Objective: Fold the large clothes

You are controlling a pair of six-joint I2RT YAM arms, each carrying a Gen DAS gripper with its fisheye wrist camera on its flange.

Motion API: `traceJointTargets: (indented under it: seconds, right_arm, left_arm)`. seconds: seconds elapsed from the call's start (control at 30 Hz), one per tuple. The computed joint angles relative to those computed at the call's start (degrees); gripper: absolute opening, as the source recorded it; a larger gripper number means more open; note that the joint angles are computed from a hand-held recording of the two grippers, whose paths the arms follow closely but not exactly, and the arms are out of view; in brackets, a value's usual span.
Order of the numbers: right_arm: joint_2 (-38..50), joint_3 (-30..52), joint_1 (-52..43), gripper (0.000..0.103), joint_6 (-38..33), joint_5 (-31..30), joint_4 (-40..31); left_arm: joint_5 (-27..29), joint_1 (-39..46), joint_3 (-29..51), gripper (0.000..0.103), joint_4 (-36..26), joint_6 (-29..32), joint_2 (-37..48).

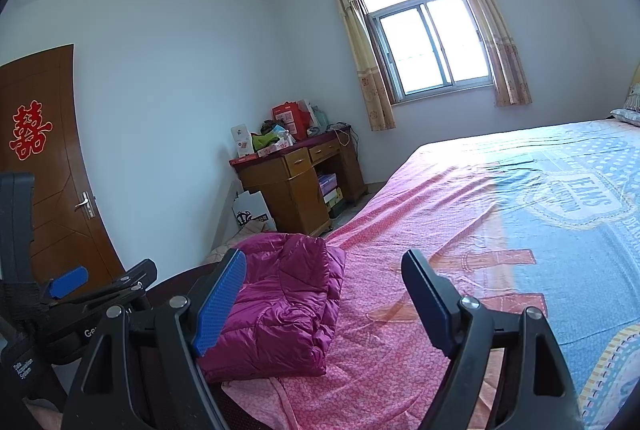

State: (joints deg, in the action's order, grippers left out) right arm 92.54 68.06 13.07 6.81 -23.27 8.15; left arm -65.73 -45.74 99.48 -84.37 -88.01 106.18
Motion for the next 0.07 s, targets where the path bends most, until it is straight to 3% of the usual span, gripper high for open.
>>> traceJointTargets:
  seconds: [0.07]
  right_arm:
    - [0.05,-0.06,0.0,0.081,0.08,0.0,0.01]
  left_arm:
    - [0.31,0.35,0.17,0.103,-0.66,-0.36,0.27]
